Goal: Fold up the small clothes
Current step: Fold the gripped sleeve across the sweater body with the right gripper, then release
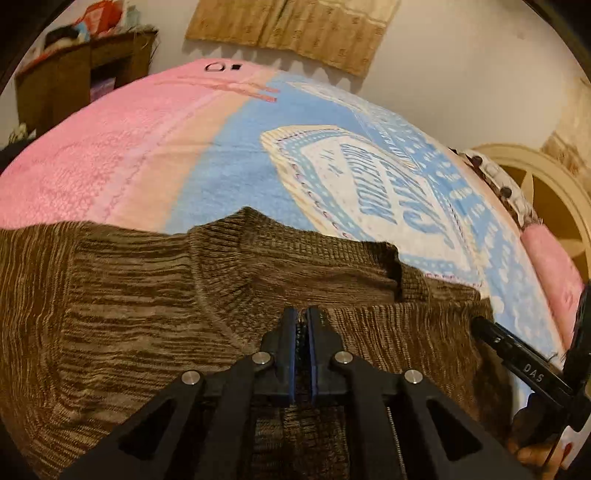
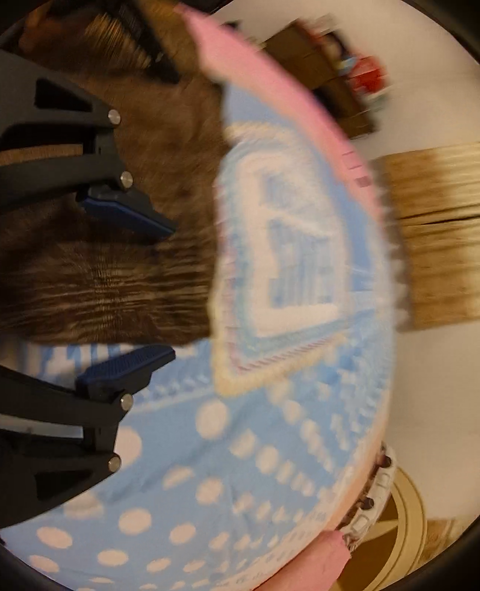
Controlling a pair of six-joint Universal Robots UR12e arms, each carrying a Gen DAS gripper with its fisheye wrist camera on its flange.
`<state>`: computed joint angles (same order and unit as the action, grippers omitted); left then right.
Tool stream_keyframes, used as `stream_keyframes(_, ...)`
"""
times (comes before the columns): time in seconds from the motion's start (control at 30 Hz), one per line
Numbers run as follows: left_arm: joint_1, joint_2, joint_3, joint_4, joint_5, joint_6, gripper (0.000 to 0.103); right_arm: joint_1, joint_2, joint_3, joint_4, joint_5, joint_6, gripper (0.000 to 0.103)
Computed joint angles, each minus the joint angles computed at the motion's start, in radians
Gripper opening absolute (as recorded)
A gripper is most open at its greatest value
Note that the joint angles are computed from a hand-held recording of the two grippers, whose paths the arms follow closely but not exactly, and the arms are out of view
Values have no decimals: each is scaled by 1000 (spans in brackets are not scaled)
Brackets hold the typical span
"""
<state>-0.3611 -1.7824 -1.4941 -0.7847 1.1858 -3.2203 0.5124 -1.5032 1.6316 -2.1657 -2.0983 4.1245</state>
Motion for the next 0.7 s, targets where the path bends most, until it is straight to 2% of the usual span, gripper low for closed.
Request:
stream_keyframes(0.07,9,13,0,-25,-2,-8,5,-8,-23,28,-56,14,16,66)
stream_keyframes(0.1,15,26,-7,-26,-9,-2,5,-6,-35,41,-68,7,25,61)
stream_keyframes(0.13,18,43,-19,-20,-5,10,5,4,-47,53,-78,-21,44,50)
stream_keyframes(0.2,15,81,-56,18,35,46,5,38,-83,93,-133,-91,75,46)
stream_keyframes(0.23,10,103,-80,38,56,83,5,54,-96,104,-133,-117,78,38)
stream_keyframes(0.3,-2,128,-112,59,81,140,5,95,-110,101,-67,-162,93,30)
stream_keyframes(0.4,-25,146,-149,72,118,197,5,142,-110,97,-41,-175,76,30)
stream_keyframes(0.5,-41,137,-147,4,176,213,5,159,-87,75,9,-149,62,30)
stream_keyframes(0.57,-26,153,-164,13,159,212,5,148,-89,86,53,-61,116,30)
stream_keyframes(0.6,-11,165,-169,3,142,212,5,151,-95,97,36,-67,125,31)
stream_keyframes(0.7,48,208,-200,8,90,207,5,174,-91,68,98,-103,175,35)
